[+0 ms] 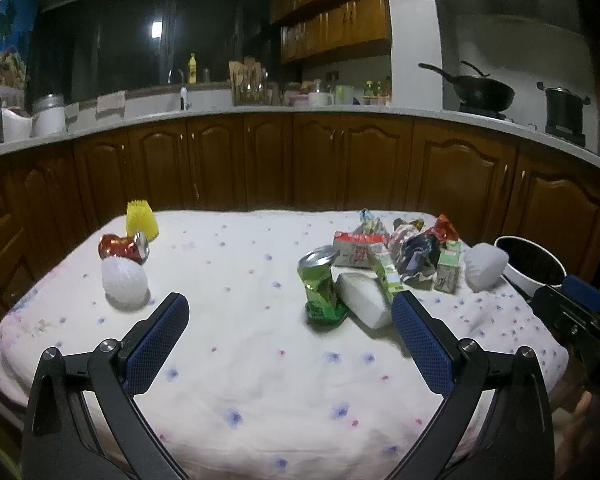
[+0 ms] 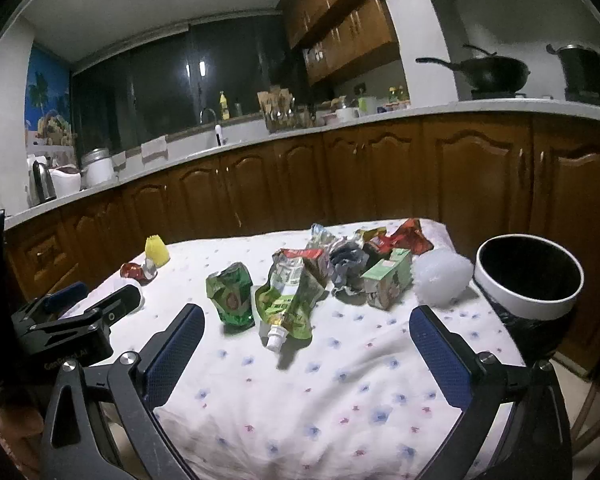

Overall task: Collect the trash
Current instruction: 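Grasp the green crushed can with the left tool while the right tool grasps the green pouch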

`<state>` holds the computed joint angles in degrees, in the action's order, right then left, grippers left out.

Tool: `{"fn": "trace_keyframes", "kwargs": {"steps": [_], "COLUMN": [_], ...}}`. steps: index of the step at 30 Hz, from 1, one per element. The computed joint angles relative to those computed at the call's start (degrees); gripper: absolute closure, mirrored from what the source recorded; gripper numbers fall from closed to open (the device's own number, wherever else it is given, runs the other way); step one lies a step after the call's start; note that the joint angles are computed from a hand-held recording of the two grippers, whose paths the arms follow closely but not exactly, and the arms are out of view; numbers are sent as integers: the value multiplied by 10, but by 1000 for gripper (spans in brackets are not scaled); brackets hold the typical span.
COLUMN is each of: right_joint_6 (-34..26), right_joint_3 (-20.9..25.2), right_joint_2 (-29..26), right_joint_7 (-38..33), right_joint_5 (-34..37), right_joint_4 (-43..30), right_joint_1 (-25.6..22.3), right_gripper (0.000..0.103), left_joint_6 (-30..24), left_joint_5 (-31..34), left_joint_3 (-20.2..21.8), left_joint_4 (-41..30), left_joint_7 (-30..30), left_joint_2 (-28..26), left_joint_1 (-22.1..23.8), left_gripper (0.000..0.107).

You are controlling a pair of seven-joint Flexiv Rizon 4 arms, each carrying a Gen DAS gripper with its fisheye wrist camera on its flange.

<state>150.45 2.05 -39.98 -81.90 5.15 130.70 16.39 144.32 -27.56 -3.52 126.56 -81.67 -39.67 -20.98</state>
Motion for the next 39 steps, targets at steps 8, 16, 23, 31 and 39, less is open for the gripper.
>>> {"fn": "trace_keyframes", "kwargs": {"steps": [8,16,23,31,39], "right_joint_6": [-91,-201,-265,-351,-376], "right_joint_3": [16,50,73,156,222], "right_joint_2": [-13,-46,-82,-145,-181], "right_joint_7": [68,181,241,315,316], "right_joint_5": [-105,-248,-323,-445,-518], "right_joint_4": [-41,-119,-192,-274,-302], "right_joint_1": [-60,-140,-168,-256,-314], "right_gripper": [0,17,34,71,95], "left_joint_6": [-98,-194,-274,-332,-389], "left_joint_5": [77,135,184,199,205], "left_joint_3": [-15,-27,-59,-63,-95], "left_joint_4": [-42,-114,-171,-228,-264], "left_joint_7": [-20,-39,-62,-53,-36], "left_joint_2": [-11,-42,-66,-91,-108], "left_joint_1": [59,100,150,152,173], "left_gripper": [4,4,9,20,74]}}
